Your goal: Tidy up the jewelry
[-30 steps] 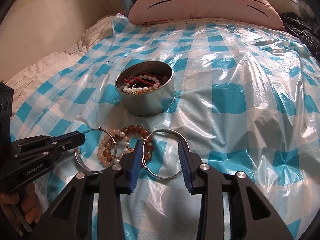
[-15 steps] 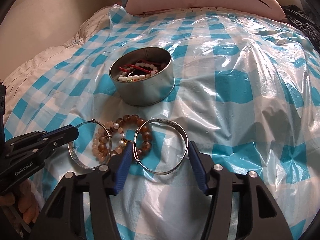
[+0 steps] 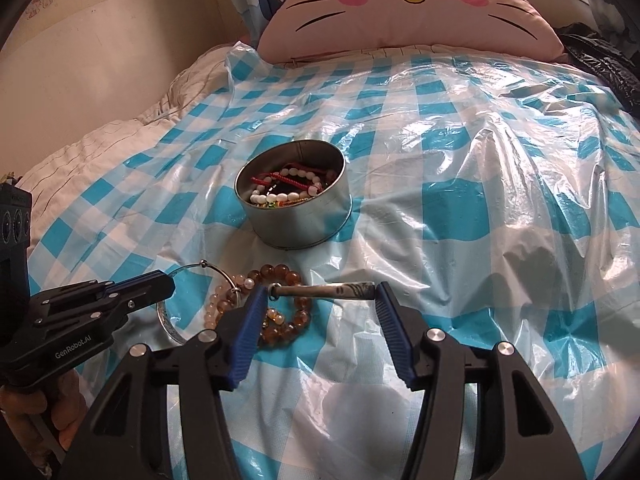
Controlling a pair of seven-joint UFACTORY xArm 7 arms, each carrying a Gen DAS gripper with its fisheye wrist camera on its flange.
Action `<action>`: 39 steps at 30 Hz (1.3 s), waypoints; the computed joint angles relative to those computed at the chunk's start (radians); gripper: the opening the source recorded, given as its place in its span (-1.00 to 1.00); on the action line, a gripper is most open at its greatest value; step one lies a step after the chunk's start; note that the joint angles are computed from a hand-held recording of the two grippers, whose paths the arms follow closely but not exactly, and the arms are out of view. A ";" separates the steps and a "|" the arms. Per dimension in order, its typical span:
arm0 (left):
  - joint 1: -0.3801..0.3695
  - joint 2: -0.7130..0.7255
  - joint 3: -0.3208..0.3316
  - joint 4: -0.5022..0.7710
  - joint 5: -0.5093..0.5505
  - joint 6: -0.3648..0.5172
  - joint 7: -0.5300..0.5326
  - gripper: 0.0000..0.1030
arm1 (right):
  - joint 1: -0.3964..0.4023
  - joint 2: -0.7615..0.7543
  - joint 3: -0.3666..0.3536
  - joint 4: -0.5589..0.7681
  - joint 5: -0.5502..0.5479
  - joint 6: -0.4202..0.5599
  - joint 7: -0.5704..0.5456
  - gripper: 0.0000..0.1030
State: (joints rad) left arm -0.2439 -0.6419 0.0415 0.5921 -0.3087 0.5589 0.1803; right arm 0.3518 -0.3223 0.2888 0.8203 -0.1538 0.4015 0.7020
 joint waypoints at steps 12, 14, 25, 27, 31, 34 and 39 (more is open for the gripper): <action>-0.003 0.001 0.003 0.000 -0.006 -0.003 0.002 -0.89 | -0.011 -0.018 0.008 -0.011 -0.013 -0.029 0.014 -0.09; -0.003 0.001 0.002 0.001 -0.005 -0.002 0.001 -0.89 | -0.015 -0.009 0.010 -0.003 -0.015 -0.008 0.019 -0.09; -0.008 0.006 0.008 0.004 -0.014 0.004 0.011 -0.89 | 0.042 0.130 -0.059 0.071 0.095 0.023 -0.125 0.26; -0.008 0.006 0.006 0.003 -0.013 0.004 0.012 -0.89 | 0.044 0.153 -0.059 0.092 0.098 0.039 -0.147 0.19; -0.008 0.008 0.003 0.004 -0.013 0.005 0.012 -0.89 | 0.041 0.156 -0.049 0.099 0.073 0.044 -0.140 0.19; -0.009 0.005 -0.003 0.002 -0.010 0.002 0.010 -0.89 | 0.041 0.173 -0.043 0.122 0.046 0.076 -0.134 0.11; -0.014 -0.003 0.008 0.000 -0.022 -0.017 0.013 -0.89 | 0.030 0.130 -0.043 0.082 0.025 0.024 -0.099 0.10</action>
State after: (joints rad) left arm -0.2580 -0.6445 0.0490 0.5918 -0.3304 0.5418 0.1937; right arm 0.3821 -0.1924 0.2457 0.9028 -0.1292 0.4255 0.6031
